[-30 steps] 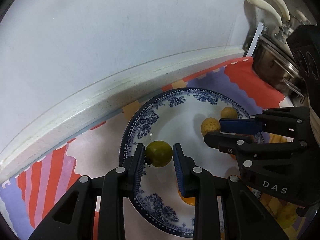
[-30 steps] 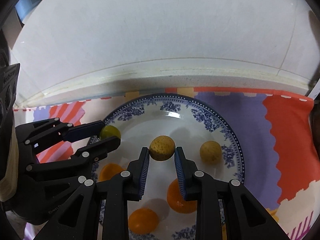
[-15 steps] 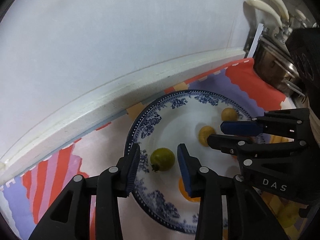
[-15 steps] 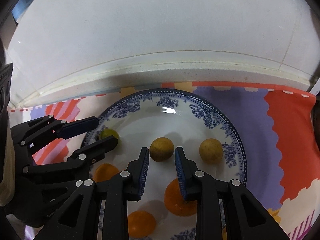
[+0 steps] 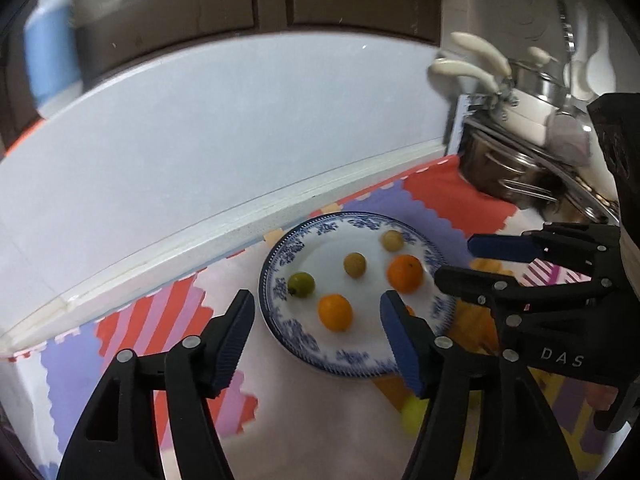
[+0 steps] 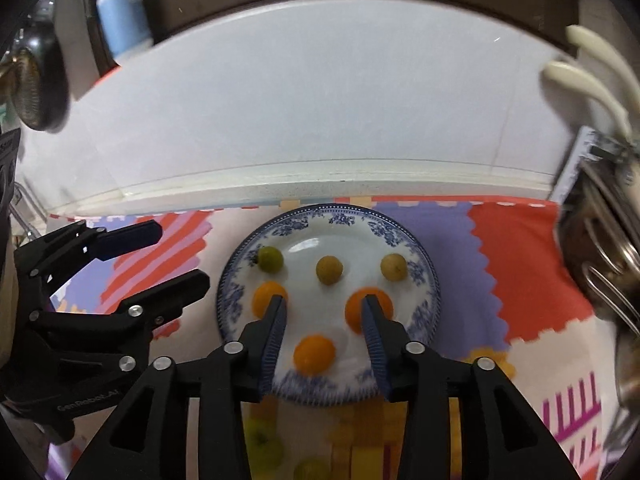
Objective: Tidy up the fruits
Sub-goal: 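Open both grippers over the plate and withdraw them toward the remaining fruits, then grasp a green apple with the left gripper while the right gripper grasps a large yellow-green fruit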
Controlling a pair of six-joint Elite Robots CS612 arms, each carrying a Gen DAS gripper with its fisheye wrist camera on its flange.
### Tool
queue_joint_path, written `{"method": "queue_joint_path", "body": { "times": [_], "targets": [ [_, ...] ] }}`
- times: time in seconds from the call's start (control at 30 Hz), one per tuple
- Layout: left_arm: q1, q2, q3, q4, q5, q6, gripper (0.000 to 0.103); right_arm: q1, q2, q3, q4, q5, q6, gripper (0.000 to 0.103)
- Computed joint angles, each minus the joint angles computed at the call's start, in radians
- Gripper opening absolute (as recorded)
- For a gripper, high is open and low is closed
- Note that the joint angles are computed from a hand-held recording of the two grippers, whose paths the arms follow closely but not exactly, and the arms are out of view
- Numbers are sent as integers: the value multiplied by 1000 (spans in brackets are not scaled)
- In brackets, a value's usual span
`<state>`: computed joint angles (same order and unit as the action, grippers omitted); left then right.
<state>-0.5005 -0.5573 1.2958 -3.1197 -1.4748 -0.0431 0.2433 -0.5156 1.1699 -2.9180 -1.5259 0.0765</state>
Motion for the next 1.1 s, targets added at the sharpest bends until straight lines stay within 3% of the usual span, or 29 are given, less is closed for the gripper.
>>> {"method": "queue_joint_path", "body": {
  "times": [0.2, 0.27, 0.43, 0.77, 1.1],
  "targets": [
    [-19, -57, 110, -81, 8, 6, 70, 17, -73, 145, -132, -72, 29, 45],
    [-25, -72, 144, -110, 18, 16, 71, 23, -92, 183, -161, -98, 31, 50],
    [-42, -100, 218, -159, 37, 45, 76, 36, -129, 268, -210, -144, 44, 51],
    [-59, -115, 280, -156, 37, 33, 78, 43, -163, 364, -209, -166, 107, 55],
    [-63, -101, 283, -68, 24, 42, 78, 40, -160, 394, -153, -165, 154, 55]
  ]
}}
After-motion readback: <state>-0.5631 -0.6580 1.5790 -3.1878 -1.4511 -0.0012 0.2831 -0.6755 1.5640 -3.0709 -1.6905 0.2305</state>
